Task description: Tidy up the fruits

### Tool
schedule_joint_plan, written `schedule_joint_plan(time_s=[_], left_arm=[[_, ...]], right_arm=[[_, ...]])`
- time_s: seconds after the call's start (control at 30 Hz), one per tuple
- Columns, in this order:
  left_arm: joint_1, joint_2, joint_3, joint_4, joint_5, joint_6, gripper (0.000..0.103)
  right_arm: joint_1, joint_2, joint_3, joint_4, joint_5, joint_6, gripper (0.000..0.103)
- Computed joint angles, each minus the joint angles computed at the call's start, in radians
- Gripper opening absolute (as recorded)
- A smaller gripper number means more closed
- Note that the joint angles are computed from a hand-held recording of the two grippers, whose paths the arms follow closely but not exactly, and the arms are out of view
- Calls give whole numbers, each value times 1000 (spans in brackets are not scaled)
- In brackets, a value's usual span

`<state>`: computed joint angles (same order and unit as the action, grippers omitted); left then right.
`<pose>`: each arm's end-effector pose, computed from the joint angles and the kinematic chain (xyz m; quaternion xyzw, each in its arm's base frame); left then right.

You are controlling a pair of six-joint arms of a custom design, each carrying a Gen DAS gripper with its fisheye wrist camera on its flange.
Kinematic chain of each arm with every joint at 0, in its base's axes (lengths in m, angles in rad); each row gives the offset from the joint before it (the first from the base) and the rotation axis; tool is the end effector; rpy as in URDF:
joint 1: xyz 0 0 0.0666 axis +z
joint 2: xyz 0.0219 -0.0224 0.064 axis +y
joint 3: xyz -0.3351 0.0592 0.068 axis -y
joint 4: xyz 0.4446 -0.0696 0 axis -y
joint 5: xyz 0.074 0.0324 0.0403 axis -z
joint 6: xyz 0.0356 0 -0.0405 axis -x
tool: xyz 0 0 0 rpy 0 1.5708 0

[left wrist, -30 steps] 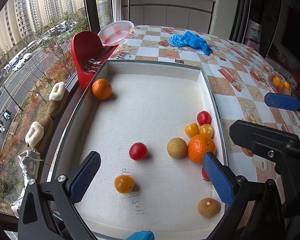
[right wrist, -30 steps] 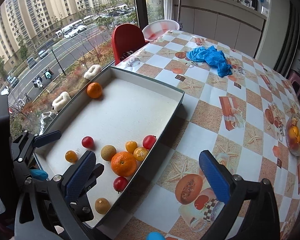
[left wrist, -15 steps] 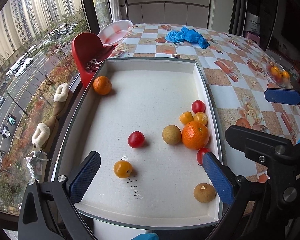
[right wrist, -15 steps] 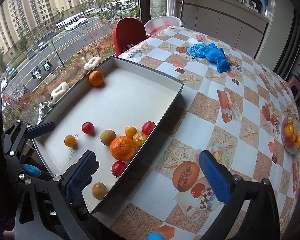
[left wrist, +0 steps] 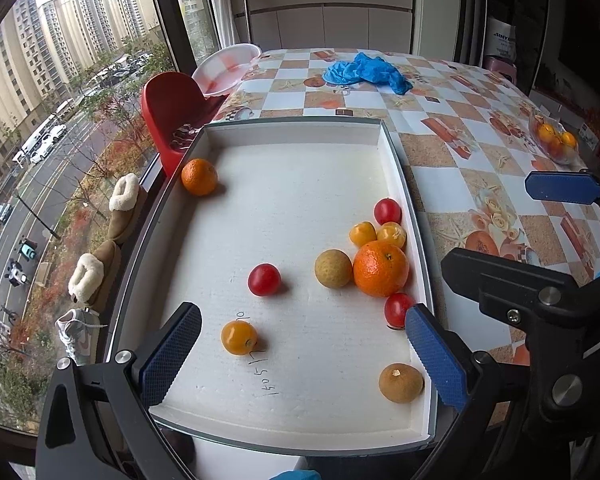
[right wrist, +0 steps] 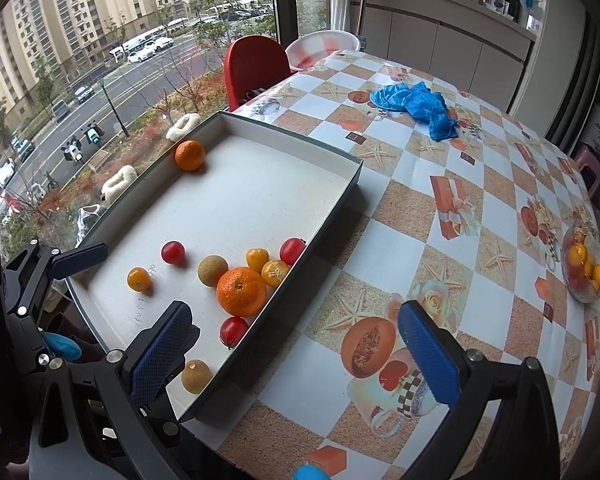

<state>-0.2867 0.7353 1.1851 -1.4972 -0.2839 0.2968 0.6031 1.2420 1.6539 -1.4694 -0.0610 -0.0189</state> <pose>0.2648 -0.0681 0.5053 -0.0414 0.9560 0.0572 0.2846 0.3606 0.2505 0.5522 -0.2858 0.9236 0.1057 0.2325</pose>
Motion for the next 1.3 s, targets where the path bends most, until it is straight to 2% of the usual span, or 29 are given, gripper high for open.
schedule_joint_plan(time_s=[0.7, 1.3], left_arm=[[6, -1, -5, -5, 0, 6, 103], [-35, 24, 8, -18, -40, 23, 103]], right_arm=[[12, -2, -3, -2, 2, 1, 103], [-19, -22, -28, 16, -46, 11, 103]])
